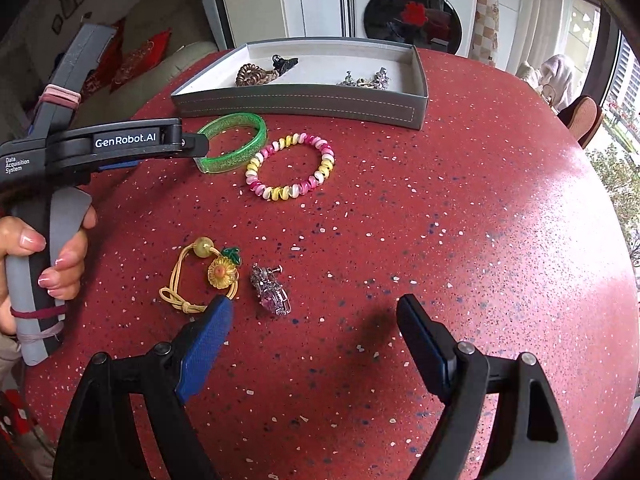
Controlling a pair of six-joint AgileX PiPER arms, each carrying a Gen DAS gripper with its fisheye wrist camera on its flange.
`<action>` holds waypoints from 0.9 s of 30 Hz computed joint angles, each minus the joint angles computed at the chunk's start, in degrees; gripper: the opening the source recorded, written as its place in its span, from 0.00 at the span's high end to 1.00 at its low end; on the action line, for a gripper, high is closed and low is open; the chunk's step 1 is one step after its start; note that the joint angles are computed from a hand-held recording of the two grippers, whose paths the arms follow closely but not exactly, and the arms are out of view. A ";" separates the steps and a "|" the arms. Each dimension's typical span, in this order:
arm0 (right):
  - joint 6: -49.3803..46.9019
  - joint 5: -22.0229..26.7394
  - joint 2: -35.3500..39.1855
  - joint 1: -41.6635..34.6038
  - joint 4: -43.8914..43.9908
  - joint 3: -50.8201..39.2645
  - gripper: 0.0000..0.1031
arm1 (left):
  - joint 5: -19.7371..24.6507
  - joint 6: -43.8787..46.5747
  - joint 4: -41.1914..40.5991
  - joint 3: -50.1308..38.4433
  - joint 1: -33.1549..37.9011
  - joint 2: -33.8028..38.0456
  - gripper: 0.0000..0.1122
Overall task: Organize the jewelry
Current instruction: 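Move the left tool to the green bangle while the right tool approaches the silver heart earrings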
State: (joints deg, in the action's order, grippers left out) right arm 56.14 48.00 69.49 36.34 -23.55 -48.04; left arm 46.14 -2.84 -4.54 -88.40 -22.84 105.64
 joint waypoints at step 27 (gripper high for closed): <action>-7.28 0.36 6.40 2.36 0.28 -5.72 0.65 | 1.46 -0.99 4.70 -4.10 -2.72 3.17 0.27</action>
State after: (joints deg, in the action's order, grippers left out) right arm 48.86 48.35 75.90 38.70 -23.27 -53.76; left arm 47.61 -3.84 0.16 -92.49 -25.56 108.81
